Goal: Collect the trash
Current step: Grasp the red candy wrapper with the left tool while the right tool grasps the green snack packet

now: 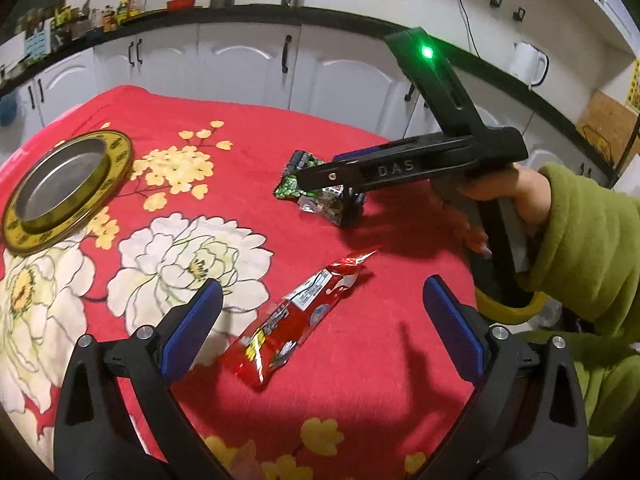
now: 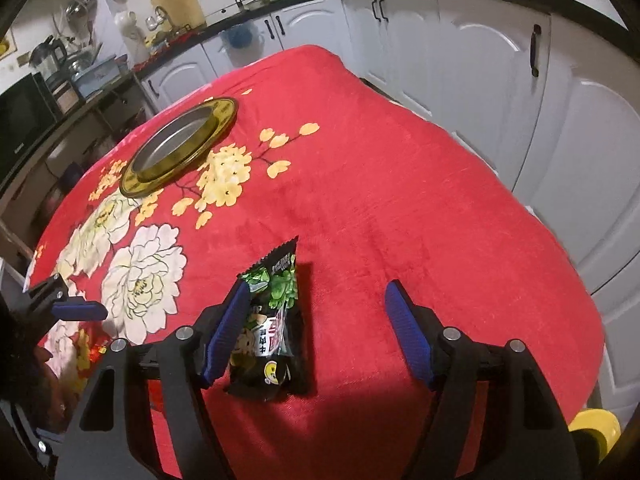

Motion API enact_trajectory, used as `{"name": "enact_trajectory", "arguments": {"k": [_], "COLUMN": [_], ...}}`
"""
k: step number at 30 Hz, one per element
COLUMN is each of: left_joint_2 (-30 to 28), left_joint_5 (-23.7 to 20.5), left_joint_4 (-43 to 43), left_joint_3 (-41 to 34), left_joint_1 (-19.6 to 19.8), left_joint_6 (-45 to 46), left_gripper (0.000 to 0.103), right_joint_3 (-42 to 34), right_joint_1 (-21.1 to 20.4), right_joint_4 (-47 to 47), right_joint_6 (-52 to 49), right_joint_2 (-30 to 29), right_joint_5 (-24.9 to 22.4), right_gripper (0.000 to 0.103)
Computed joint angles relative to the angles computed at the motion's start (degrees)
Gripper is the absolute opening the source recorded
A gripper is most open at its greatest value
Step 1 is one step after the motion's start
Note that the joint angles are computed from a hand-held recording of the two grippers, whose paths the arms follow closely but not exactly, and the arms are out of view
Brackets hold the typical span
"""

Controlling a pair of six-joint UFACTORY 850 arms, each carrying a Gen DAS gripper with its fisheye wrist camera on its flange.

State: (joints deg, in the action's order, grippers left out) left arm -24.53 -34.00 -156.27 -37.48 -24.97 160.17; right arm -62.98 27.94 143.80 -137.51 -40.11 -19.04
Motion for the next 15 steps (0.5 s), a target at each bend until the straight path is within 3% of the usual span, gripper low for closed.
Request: {"name": "enact_trajectory", "arguments": {"k": [2,4,6,11,15], "left_joint_2": [-0.5,-1.2,-1.9,-2.9,-3.2], "left_joint_5": [0.4,1.4,2.5,5.0,5.9], "left_joint_4": [-0.3,0.1,0.2,-0.3,-1.6], "left_joint_3": [-0.6,-1.4,-2.0,-2.9,-3.1], "left_joint_1": [-0.5,-0.9,-1.3,-2.6,-2.8], "left_joint_6": [0.7,0.8,1.0,2.5,3.1], "left_gripper": [0.092,0.081,0.075,0.057,0.037], "right_joint_3": [0.4,0.7,1.0,4.1,6.3], "right_joint_1": [-0.4,-1.0,-1.4,-0.2,0.0], "right_joint_4": [-2.4,-6.7,-9.4,-0.5,3.3], "right_joint_6": [2.4,6.9,9.4,-0.3,-2.1], "right_joint_2": [0.2,0.2,0.2,2.0,3.1], "right_joint_5": [-0.9,-2.2,-3.1,-3.8,-5.3], "right_gripper": [0.05,0.024,0.013,0.007,0.006]}}
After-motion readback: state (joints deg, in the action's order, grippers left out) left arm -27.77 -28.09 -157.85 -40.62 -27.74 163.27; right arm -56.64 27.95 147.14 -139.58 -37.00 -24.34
